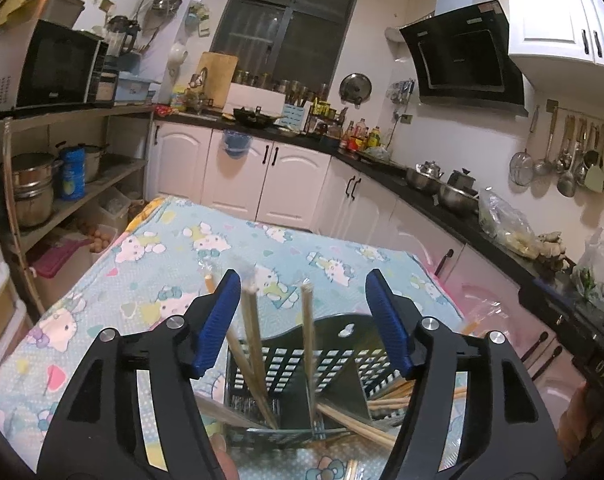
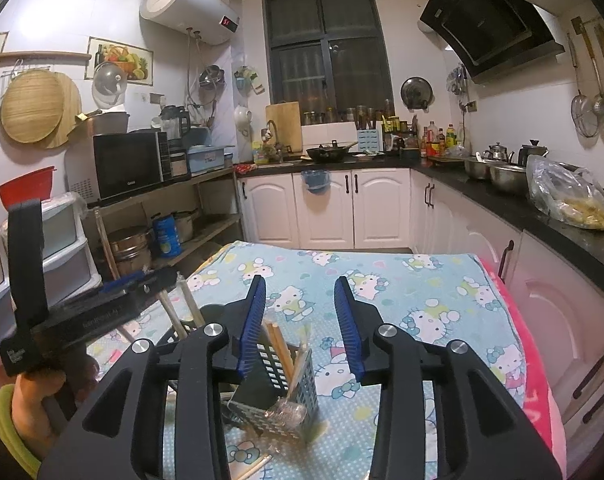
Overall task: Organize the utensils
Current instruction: 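Move both open tools back over the loose chopsticks on the cloth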
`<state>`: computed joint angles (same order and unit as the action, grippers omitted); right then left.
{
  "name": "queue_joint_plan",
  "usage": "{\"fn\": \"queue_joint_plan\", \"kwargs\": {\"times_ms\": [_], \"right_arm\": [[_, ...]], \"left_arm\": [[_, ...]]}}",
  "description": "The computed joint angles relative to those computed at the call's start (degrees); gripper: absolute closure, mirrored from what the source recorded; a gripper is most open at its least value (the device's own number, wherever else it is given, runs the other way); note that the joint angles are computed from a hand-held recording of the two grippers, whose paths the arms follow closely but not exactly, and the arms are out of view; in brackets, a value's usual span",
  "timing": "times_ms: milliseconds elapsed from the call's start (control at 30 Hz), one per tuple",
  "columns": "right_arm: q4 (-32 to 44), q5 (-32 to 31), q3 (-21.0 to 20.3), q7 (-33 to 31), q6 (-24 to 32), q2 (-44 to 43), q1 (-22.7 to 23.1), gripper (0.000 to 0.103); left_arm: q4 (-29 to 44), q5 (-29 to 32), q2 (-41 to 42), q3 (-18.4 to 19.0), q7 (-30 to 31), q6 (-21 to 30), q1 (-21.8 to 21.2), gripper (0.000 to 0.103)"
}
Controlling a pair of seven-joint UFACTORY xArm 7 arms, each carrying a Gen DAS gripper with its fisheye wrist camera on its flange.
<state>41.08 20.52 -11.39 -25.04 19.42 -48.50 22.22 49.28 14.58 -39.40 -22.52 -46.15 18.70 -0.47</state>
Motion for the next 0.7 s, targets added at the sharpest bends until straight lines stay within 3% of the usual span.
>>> {"fn": "queue_joint_plan", "kwargs": {"times_ms": [333,700], "right_arm": [[-1.2,-1.0,0.0,0.2,3.4,-5.2,-1.5,0.067],[-3.4,-2.2,1.2,1.3,7.4,-9.2,-3.4,0.060]], "left_arm": [[-0.5,-1.8,-2.8,1.6,1.2,1.2,-1.8,0.039],[-3.6,-4.5,-7.8,3.1,4.2,4.6,-5.9,0.020]]}}
